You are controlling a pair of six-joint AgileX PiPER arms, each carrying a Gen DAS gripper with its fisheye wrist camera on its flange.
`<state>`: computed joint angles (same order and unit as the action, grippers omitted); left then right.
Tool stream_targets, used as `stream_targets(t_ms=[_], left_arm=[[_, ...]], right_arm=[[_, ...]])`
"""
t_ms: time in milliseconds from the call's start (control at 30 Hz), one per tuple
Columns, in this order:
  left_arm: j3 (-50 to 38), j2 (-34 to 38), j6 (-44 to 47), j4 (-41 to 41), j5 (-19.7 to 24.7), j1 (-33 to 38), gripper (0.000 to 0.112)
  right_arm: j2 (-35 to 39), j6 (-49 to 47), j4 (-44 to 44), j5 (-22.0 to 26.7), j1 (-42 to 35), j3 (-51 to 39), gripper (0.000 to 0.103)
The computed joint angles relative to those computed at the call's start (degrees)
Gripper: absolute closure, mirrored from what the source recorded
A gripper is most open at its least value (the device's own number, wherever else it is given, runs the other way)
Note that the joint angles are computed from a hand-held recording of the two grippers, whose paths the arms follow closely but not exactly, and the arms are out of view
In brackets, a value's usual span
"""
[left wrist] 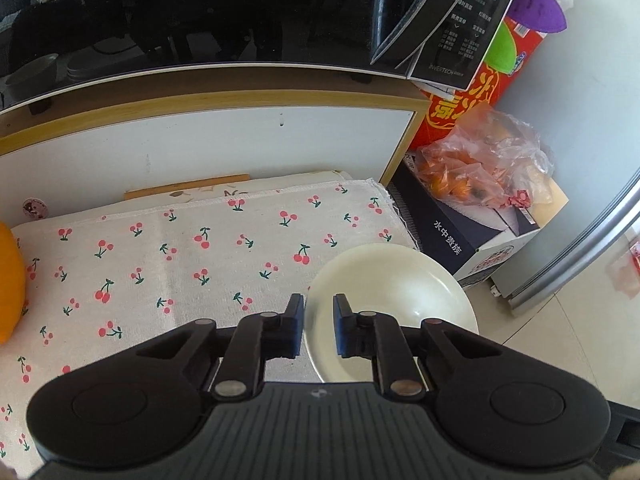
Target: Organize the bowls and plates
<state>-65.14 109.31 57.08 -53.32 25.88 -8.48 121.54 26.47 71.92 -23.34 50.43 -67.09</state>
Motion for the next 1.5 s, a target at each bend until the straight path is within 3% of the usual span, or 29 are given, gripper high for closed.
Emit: stream_targets(t_ms=[67,400,800,1167,1500], left_arm=[[0.1,-0.2,-0.6,0.7,0.0,0.2,0.103],[2.6,-3.7,0.0,0.8,-0.4,0.2,0.105],[9.1,-13.4,-1.3,2.6,0.0,1.3,0.105],[15.1,-23.3,-3.9,5.6,3.5,4.7,0.105],[20.0,-30.0,-6.8,8.1,8.4,9.6,0.104]], right_arm=[[0.3,-1.0,0.8,-0.1,0.1,-0.3,0.091],[-1.9,-9.2,6.6,-1.5,1.1,0.1,0.091],[-9.3,-13.9,9.7,-3.6,3.9,4.5,0.091],[-17.4,-22.7,15.2,-3.7,7.2,7.8,0.091],[-21.6,-34.5,25.5,-2.1,9.7,8.3,0.091]])
